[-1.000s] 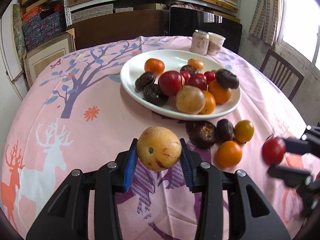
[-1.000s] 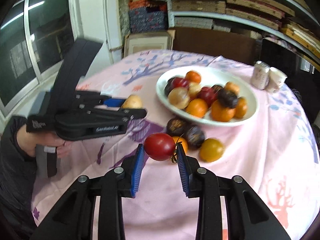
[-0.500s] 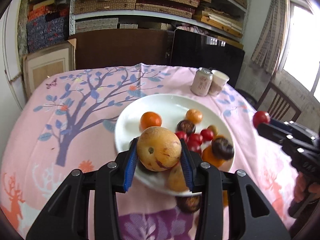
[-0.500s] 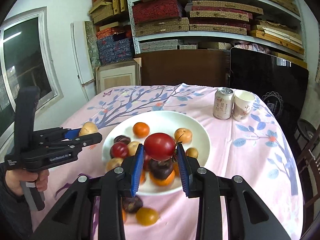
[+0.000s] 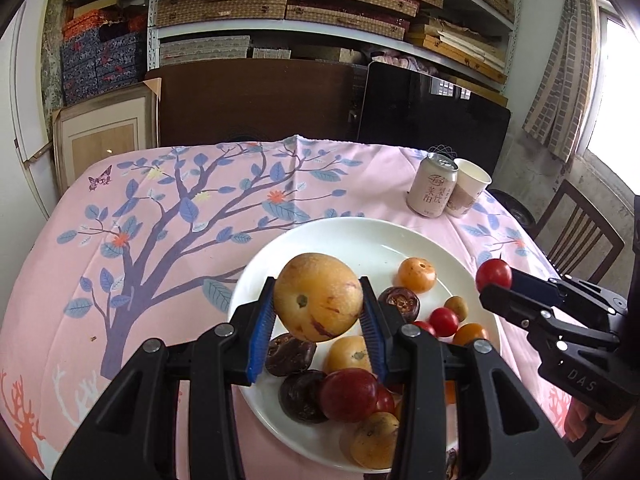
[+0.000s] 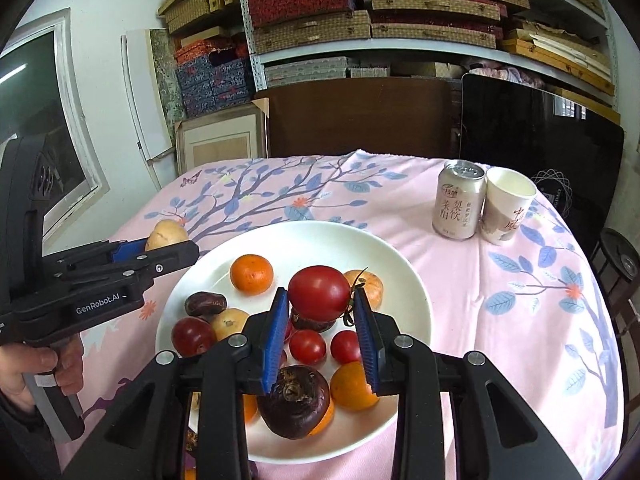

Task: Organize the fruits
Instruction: 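Carry the pale yellow fruit and red tomato over the white plate, then open both grippers to release the fruits onto the plate, then withdraw both open grippers back to the remaining fruits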

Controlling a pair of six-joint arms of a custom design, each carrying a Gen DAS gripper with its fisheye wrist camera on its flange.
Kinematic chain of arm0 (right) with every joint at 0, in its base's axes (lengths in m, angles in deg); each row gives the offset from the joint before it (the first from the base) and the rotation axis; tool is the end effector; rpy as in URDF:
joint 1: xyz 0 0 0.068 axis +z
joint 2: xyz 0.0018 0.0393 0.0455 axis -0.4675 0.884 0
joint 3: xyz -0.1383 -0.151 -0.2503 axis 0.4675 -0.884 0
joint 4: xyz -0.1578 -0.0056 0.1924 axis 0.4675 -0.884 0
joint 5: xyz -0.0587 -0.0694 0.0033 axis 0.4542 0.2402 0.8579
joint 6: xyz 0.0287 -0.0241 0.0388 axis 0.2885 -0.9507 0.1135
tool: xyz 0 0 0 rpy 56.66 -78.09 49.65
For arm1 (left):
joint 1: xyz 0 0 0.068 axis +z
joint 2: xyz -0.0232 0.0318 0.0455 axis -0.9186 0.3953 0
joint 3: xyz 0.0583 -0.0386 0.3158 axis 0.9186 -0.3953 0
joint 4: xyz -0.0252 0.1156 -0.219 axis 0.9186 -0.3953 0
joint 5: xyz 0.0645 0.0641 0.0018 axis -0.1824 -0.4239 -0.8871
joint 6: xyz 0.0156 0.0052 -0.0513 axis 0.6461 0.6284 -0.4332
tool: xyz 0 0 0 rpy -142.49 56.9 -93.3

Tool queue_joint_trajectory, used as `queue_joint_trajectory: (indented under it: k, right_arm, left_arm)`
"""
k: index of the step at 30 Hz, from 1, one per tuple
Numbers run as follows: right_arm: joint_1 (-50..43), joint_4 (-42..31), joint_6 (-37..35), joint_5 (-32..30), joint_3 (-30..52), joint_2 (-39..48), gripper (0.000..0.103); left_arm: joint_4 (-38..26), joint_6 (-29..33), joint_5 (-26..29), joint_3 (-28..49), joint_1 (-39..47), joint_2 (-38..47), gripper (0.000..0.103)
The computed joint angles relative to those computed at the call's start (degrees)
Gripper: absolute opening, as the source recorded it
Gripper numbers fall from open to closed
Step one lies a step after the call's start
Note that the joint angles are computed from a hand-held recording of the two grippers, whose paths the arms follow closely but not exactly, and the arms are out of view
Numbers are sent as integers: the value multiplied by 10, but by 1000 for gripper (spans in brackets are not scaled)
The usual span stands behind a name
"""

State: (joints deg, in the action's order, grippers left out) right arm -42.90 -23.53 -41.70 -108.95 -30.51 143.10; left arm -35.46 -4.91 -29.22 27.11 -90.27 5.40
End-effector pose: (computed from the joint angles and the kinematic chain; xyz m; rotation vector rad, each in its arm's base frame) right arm 0.2523 -0.0484 0.1764 -0.3721 2.2480 0.3397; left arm 0.2680 -0.1107 0.1893 0.0613 2.2857 -0.1841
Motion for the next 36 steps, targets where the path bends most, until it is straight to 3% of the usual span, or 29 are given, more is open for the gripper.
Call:
queue_joint_trajectory:
  k: [2,3,4,5,6,13,20,26,29,36]
  right_arm:
    - [4,25,15,15,-12,-3,37]
    - [6,38,20,18,-17,-5,58]
    - [5,53,23,15,-23,-5,89]
    - [2,75,29,8,-32,-6,97]
    - [-1,92,32,2,-40,-7,99]
    - [-33,23,14,-21,-24,-27,99]
    - [-93,-17,-45,-29,-58,-79,99]
    - [-154,-69,-117,-52,-89,-115,99]
    - [-180,-84,-149,-56,-107,-125,99]
    - [-233,-123,-228,-63,-129,-122,99]
  left_arm:
    - [6,-6,-6,-2,-4,6,40]
    - [12,-12,-17,-3,-5,10,56]
    - [25,-19,-31,-8,-6,11,74]
    - [49,-29,-45,-19,-6,9,98]
    - [84,-37,-56,-38,-5,4,98]
    - [47,-32,-67,-52,9,-30,98]
    - [37,-14,-64,-120,-11,-86,98]
    - [45,-75,-81,-188,-120,-84,98]
    - [61,-111,-120,-213,-202,-78,98]
    - [55,-186,-165,-220,-352,-37,98]
